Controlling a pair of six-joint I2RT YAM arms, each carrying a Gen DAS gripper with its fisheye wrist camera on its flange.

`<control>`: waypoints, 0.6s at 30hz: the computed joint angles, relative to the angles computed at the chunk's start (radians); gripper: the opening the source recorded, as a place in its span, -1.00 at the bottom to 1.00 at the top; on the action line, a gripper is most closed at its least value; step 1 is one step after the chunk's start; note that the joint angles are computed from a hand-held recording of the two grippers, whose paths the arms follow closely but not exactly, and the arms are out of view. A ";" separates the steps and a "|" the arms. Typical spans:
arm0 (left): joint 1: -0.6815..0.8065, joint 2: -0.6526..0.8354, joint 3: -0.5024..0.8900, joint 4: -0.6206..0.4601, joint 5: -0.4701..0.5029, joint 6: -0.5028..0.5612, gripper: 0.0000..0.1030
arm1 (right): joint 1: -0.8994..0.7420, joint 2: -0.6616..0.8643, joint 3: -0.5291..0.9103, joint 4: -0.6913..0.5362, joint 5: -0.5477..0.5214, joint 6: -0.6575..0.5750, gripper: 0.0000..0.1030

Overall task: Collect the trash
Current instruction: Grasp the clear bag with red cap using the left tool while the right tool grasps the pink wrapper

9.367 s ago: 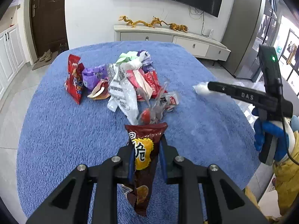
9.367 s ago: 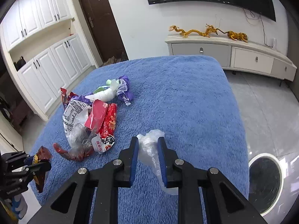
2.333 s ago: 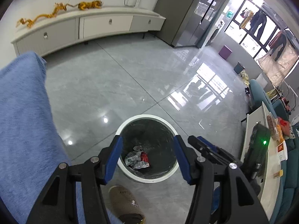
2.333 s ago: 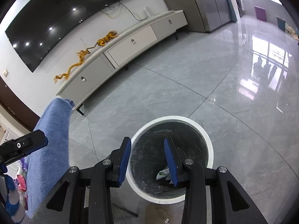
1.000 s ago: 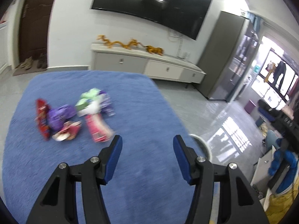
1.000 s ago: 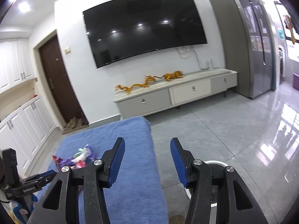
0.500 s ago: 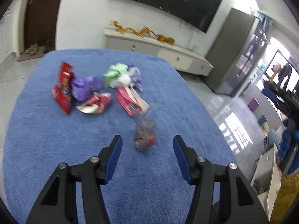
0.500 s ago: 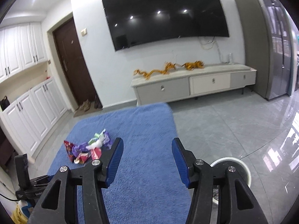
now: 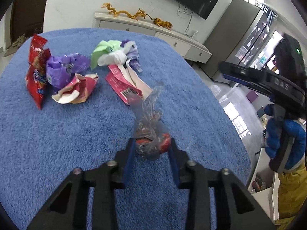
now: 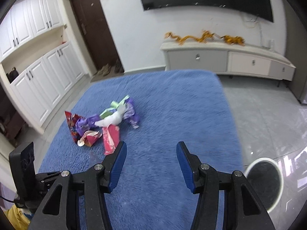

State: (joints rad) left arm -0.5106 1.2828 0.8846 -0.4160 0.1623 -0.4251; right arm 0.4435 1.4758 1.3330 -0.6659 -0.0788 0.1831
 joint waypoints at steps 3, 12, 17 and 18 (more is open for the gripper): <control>0.017 0.020 -0.025 0.038 0.024 -0.001 -0.62 | 0.026 0.068 0.034 -0.002 -0.022 -0.010 -0.01; 0.066 0.001 -0.115 0.146 0.110 -0.021 -0.64 | 0.106 0.295 0.184 0.005 -0.088 -0.023 -0.01; 0.083 -0.014 -0.140 0.164 0.138 -0.029 -0.65 | 0.127 0.410 0.271 -0.007 -0.122 -0.027 -0.01; 0.095 -0.020 -0.148 0.163 0.147 -0.022 -0.65 | 0.128 0.429 0.284 -0.010 -0.129 -0.026 -0.01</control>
State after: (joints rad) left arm -0.4158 1.2629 0.7368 -0.2528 0.3093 -0.4466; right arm 0.5717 1.9047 1.6173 -0.6761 -0.2074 0.1573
